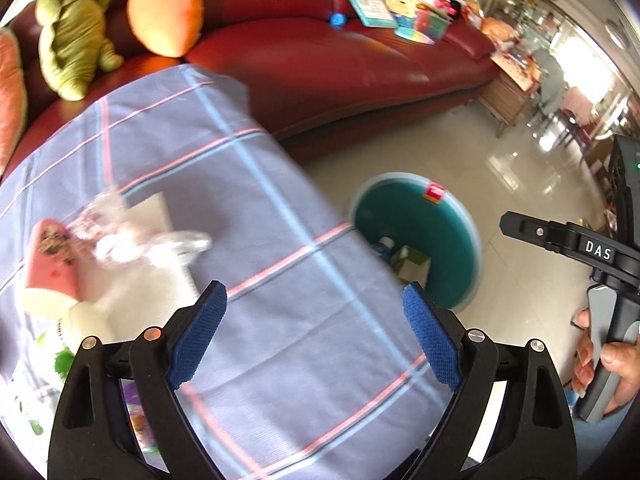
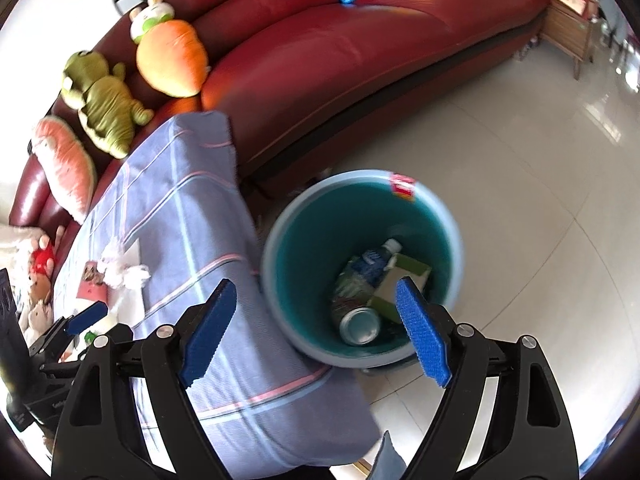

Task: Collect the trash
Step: 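Return to the table and grasp the pink paper cup with the left tool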

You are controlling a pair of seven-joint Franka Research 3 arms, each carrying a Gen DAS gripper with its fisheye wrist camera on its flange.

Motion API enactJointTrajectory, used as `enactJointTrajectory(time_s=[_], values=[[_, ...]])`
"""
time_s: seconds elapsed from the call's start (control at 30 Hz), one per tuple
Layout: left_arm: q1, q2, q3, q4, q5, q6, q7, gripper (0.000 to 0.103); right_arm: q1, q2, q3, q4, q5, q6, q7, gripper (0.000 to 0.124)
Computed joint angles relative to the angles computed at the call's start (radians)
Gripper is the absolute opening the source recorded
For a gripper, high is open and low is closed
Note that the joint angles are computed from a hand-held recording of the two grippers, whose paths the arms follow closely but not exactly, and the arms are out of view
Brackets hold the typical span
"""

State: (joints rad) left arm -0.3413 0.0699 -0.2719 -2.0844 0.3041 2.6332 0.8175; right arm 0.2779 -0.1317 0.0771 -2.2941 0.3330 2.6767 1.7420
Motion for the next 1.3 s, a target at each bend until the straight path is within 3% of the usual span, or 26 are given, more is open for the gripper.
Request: enactJointTrajectory(time_s=[0.33, 0.53, 0.83, 1.07, 1.3], values=[[0.084, -0.257, 0.045, -0.237, 0.011, -0.016, -0.025, 0.09, 0.077, 0.069, 0.057, 0.112, -0.06, -0.042, 0.024, 0.078], [0.147, -0.343, 0.085, -0.319, 0.005, -0.038, 0.011, 0.09, 0.122, 0.137, 0.073, 0.207, -0.128, -0.089, 0.079, 0.082], [0.217, -0.281, 0.144, -0.305, -0.081, -0.022, 0.109, 0.09, 0.195, 0.296, 0.075, 0.412, -0.222, -0.19, 0.137, 0.082], [0.254, -0.166, 0.152, -0.235, -0.142, -0.006, 0.179, 0.09, 0.242, 0.426, 0.064, 0.568, -0.237, -0.255, 0.133, 0.082], [0.271, -0.093, 0.144, -0.2, -0.216, 0.005, 0.262, 0.09, 0.263, 0.476, 0.052, 0.622, -0.236, -0.295, 0.129, 0.082]])
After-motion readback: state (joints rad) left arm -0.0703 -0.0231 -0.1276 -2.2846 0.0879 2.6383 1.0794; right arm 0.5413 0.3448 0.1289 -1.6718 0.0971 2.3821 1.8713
